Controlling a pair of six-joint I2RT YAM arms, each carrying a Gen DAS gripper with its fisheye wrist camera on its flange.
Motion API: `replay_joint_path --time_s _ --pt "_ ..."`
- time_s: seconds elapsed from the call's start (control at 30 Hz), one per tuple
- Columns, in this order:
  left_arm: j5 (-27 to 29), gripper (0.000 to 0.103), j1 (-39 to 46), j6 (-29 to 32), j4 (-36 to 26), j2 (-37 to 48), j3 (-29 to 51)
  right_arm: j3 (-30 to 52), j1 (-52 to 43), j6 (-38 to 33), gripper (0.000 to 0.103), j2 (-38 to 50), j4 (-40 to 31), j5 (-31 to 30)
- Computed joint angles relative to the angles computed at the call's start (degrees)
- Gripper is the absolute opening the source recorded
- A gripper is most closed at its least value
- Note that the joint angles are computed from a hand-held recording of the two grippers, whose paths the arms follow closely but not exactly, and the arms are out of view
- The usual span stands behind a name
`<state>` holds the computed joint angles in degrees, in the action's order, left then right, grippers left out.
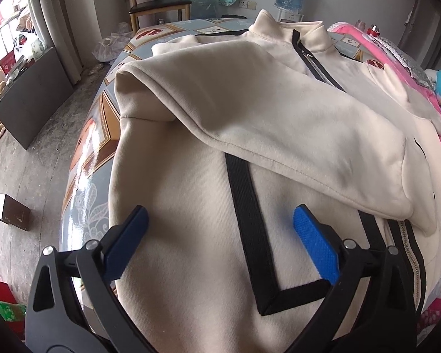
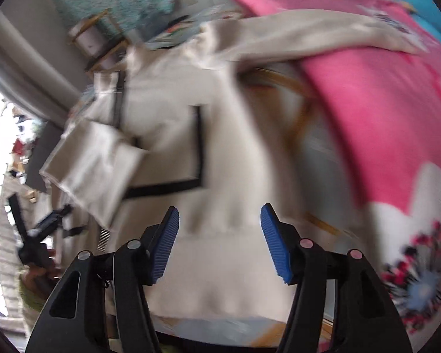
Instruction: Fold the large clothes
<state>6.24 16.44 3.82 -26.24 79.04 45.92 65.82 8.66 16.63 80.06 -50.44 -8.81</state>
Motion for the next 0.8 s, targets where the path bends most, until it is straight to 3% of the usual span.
replay_joint_path --time_s 0.17,0.37,0.43,0.5,0.6,0.8 --pt "2.7 0.096 2.3 -0.1 -4.4 -1.8 0.3 -7.7 -5.5 -2.6 0.057 -4.1 -1.4 0.4" --pt "5.6 0.096 4.4 1.8 -8.8 -9.0 -4.0 -9.6 0.3 -5.4 0.056 -5.6 -2.7 4.9" --pt "3.8 0.096 3.2 3.0 -8.5 -12.3 -6.5 -10.0 4.8 -5.0 0.038 -5.5 -3.1 8.7" --pt "0.6 0.096 1.0 3.9 -7.6 -14.3 -8.4 -10.6 8.9 -5.0 0.012 -6.6 -3.8 15.1" --pt "-2.9 0.096 -0.8 4.6 -7.4 -15.5 -9.5 -8.2 8.5 -4.9 0.007 -9.2 -6.9 13.1" --pt "-2.3 0.096 3.2 6.0 -10.5 -15.1 -8.0 -2.0 5.3 -6.2 0.006 -12.8 -16.4 12.6"
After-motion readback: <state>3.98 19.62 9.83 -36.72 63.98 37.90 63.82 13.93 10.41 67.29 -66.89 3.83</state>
